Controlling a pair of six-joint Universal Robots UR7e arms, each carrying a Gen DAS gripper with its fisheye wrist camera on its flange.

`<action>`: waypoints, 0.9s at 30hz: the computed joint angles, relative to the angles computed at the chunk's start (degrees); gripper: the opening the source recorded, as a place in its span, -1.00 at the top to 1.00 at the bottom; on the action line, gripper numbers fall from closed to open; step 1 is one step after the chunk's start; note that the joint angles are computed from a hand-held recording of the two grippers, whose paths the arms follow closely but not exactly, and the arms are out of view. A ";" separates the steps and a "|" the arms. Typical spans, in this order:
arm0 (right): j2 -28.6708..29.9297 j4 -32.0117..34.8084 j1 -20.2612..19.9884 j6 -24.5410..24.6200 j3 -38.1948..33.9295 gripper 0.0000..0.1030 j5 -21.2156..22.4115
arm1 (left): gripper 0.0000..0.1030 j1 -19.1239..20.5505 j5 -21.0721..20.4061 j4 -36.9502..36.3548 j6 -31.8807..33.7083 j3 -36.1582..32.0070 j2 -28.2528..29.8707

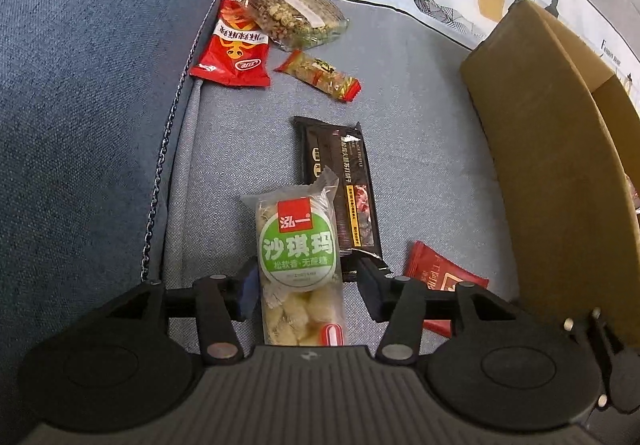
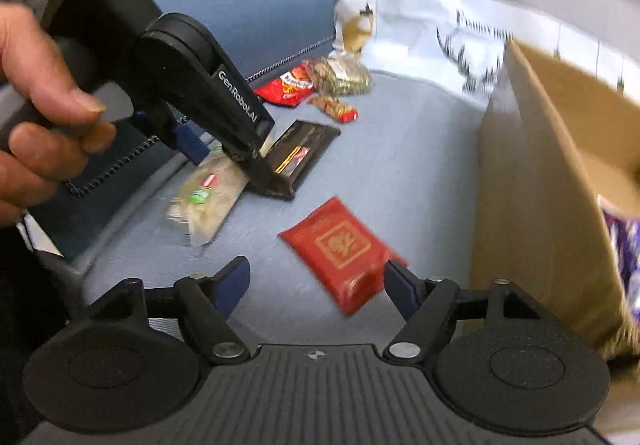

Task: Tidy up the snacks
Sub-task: 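Grasp the red square packet with right gripper while left grasps white-green pastry bag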

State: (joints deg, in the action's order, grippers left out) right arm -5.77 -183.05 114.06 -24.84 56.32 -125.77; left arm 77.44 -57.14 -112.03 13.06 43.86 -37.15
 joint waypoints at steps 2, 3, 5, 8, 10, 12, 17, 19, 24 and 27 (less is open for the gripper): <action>1.55 -1.49 -0.07 -3.49 -2.33 -0.49 -0.39 | -0.15 -0.02 0.02 -0.15 0.15 0.22 -0.11; 2.44 -2.64 -0.12 -6.14 -3.69 -0.51 -0.54 | -0.15 -0.03 0.03 -0.07 0.15 0.23 -0.13; 3.99 -4.01 -0.46 -10.48 -6.44 -0.67 -0.46 | -0.17 -0.10 0.26 0.18 0.08 0.20 -0.06; 5.11 -3.58 -1.42 -11.95 -9.12 -0.70 -0.64 | -0.20 -0.19 0.45 0.68 0.30 -0.26 0.29; 4.73 0.47 -2.33 -9.26 -9.76 -0.71 0.21 | -0.20 -0.16 0.62 1.35 0.36 -0.91 0.64; 4.94 4.10 -2.76 -7.55 -10.72 -0.71 0.10 | -0.21 -0.13 0.72 2.04 0.23 -1.56 1.00; 1.85 11.07 -4.30 3.16 -7.74 -0.27 4.80 | -0.27 -0.07 0.66 2.77 0.56 -2.00 1.21; 1.50 10.38 -4.13 2.57 -6.99 0.05 4.91 | -0.27 -0.15 0.92 2.89 0.97 -1.84 1.20; 0.50 9.10 -4.18 6.24 -4.84 0.13 6.86 | -0.27 -0.37 1.54 2.47 2.10 -0.84 0.88; 0.87 7.68 -3.96 6.92 -4.96 0.13 6.05 | -0.26 -0.40 1.97 2.28 2.56 -0.53 0.82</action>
